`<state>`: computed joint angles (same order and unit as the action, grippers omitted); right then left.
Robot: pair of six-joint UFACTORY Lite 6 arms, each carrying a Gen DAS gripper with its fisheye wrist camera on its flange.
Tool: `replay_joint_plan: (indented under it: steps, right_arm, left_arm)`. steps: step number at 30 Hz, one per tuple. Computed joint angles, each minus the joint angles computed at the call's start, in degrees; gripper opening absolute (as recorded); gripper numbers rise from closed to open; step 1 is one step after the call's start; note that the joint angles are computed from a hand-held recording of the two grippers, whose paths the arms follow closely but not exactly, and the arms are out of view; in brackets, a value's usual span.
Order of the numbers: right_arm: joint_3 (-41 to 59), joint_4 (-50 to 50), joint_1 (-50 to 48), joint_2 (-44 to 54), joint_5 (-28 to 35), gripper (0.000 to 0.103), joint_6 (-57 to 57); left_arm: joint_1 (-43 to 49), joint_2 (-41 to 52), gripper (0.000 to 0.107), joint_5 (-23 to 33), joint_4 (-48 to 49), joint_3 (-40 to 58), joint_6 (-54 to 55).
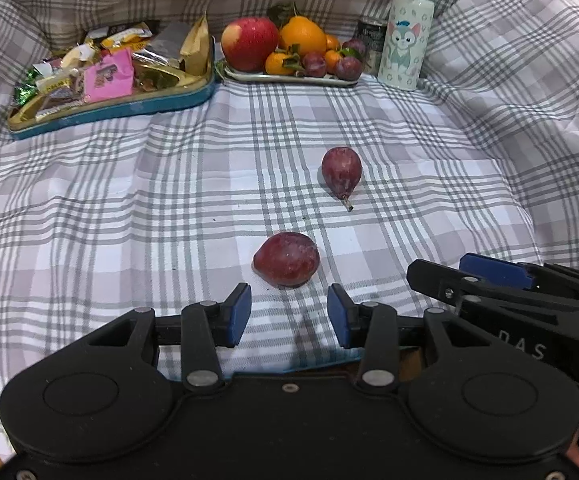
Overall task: Organize fruits
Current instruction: 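Reach the left tool to the round red plum and close on it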
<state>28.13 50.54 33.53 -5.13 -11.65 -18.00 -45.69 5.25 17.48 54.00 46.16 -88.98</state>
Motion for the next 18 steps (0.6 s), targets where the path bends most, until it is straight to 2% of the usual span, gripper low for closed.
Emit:
replay_joint_plan:
  steps: [7,18]
  right_arm:
    - [2.92,-10.39,-2.84,4.91,0.67,0.056,9.22]
    - [4.43,-20.16,-4.93,8.22,0.8,0.056,18.98]
  left_arm:
    - [2.69,4.94,0.05,-1.07,-7.74,3.92,7.3]
    - [3.6,9.1,0.049,-0.61,-10.01,8.15,11.36]
